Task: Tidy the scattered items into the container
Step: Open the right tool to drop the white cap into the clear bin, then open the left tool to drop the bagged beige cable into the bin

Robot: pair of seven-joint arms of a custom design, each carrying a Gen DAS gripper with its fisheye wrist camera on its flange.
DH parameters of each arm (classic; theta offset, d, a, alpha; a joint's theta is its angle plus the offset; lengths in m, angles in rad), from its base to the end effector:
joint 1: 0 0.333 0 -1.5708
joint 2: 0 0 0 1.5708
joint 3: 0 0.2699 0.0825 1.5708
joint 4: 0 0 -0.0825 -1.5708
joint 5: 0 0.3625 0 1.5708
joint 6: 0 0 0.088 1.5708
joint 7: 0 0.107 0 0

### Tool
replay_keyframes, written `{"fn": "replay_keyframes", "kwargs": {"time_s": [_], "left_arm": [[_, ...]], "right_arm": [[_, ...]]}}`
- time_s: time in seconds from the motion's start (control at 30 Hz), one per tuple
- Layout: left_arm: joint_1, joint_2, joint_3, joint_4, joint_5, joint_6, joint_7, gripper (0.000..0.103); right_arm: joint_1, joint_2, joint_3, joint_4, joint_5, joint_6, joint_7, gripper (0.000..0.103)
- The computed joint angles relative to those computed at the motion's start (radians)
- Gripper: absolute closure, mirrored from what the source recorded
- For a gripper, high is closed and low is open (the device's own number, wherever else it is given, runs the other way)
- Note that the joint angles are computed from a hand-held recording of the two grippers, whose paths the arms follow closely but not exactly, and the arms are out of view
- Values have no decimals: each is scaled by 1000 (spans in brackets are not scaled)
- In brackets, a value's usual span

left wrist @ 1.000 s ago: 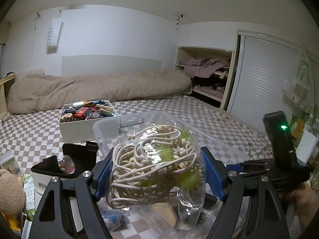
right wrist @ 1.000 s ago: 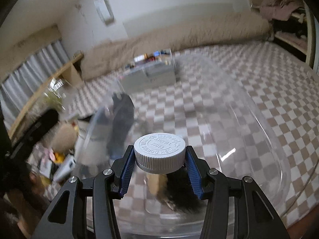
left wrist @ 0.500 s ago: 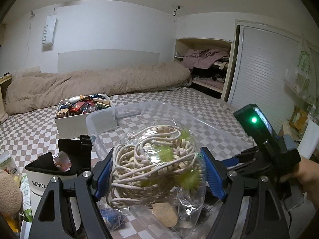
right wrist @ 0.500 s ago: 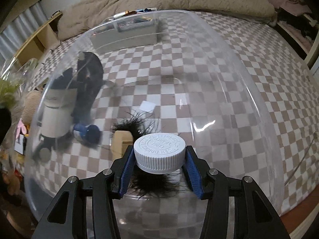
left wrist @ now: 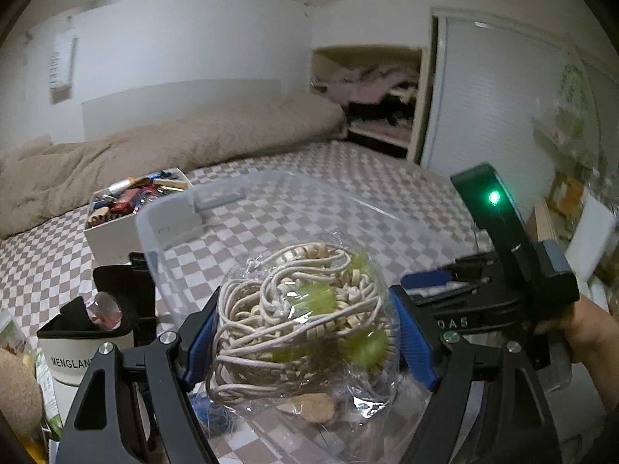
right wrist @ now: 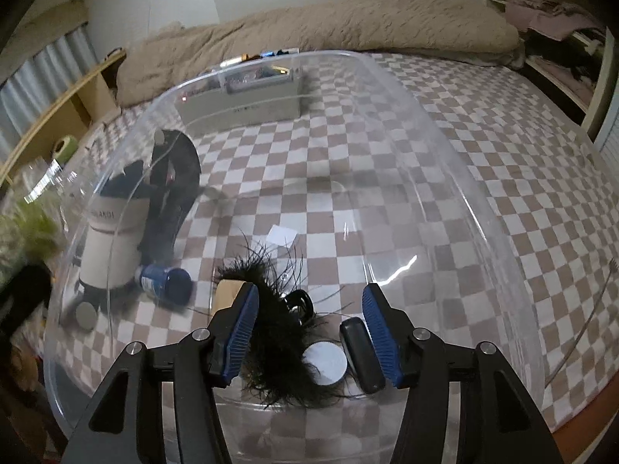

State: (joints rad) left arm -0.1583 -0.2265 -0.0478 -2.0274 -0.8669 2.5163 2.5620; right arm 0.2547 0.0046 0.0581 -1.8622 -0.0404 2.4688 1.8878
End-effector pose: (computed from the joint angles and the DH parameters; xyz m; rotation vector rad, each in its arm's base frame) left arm 0.5173 -0.1035 0.5861 -1.1008 2.2649 -1.2569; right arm 0.5591 0.1809 0.5373 -1.8499 1.8141 -0.4047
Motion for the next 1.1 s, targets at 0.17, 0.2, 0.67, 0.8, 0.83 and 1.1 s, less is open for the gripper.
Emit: {"fn": "replay_keyframes", "kwargs": {"time_s": [0.17, 0.2, 0.67, 0.8, 0.83, 1.1], "left_arm": [[29, 49, -15, 83, 150, -155, -82, 23], [35, 58, -19, 100, 179, -183, -95, 23], [60, 107, -69, 198, 452, -418, -89, 14], [59, 113, -69, 201, 443, -414, -121, 6], [60, 111, -69, 200, 439, -409, -126, 6], [57, 73, -59, 158, 412, -368, -101, 6]], "right_arm": [[-2, -15, -1, -36, -4, 54, 19, 47], [-3, -17, -1, -39, -2, 61, 19, 47], [-2, -8, 0, -30, -25, 73, 73, 47], [-2, -16, 0, -46, -27, 87, 85, 47], [-2, -17, 0, -48, -28, 90, 88, 47], [-3, -18, 0, -47, -29, 85, 86, 47]]}}
